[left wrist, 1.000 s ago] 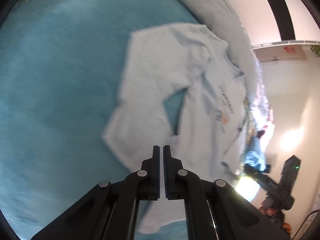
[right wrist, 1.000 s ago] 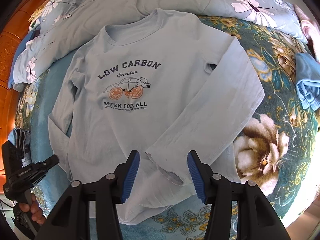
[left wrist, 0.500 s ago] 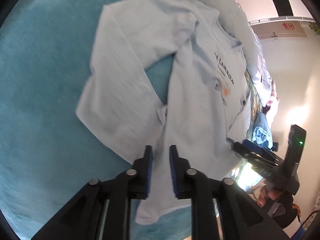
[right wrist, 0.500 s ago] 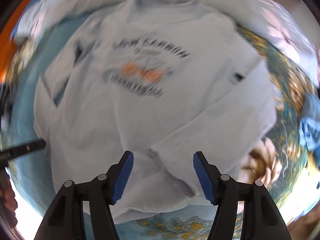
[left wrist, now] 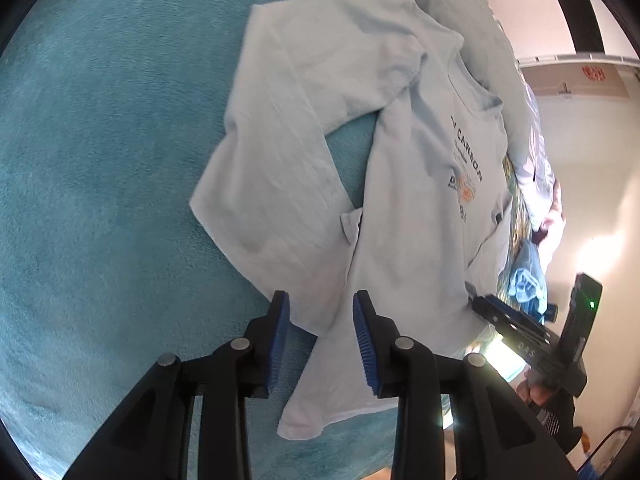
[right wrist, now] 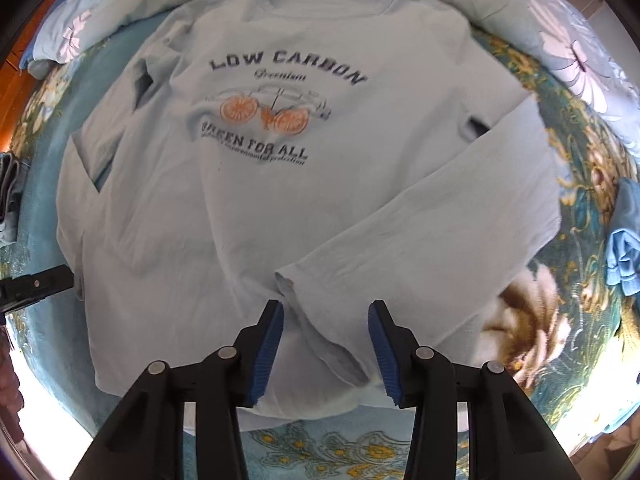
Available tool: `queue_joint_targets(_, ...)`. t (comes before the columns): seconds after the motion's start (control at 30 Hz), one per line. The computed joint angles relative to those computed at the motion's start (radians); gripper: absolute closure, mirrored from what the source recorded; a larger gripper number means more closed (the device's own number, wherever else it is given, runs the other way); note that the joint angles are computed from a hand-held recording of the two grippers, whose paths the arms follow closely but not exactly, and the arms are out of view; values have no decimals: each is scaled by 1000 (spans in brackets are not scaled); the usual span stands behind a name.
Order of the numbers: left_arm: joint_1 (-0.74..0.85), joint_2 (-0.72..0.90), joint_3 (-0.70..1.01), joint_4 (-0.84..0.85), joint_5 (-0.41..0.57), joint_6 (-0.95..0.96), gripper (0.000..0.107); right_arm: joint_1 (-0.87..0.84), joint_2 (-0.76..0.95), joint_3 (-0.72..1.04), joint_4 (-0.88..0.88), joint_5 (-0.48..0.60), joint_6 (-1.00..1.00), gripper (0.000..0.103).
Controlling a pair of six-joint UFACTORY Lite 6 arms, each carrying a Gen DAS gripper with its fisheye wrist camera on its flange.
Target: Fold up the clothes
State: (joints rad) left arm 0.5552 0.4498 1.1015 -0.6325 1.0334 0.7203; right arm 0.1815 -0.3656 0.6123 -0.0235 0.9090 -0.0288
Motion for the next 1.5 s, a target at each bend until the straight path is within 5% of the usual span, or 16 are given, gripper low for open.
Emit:
queue_joint_targets(0.2,-24,-37,-48,-31,-31,-37,68,-54,8,-16,-11,10,-80,57)
queue_joint_targets(0.27,-38,-54,-69,-40,-45,-46,68,-59,10,-23,-1,13,-114,73)
queue_joint_targets(0.3,-45,-62,-79,-44,-52,-51,68,-64,11,-26,6,15,-133,89)
queue_joint_targets(0.4,-64,-87,-109,-55,-73,-73,68,-120,12,-19,45,28,-201,96)
queue_joint_targets(0.67,-107,-162,-170,-70,-132,-164,67,-494,77,218,25,16,-461,97)
queue_joint_targets(0.93,-164,-206,-171,-53,-191,-307,67,-809,556,887,-69,-34,-591,97)
queue_joint_targets(1.2,-195,-278,-210,-2,-239,-436,66,-957,987,1483,-100,52,-603,97)
queue_joint_targets(1.33,-201,-316,-240,29,-257,-484,65,-981,1107,1625,-137,82,-609,97)
queue_joint_targets(1.5,-209,-351,-276,66,-272,-519,61,-1017,1075,1532,-131,57,-638,97)
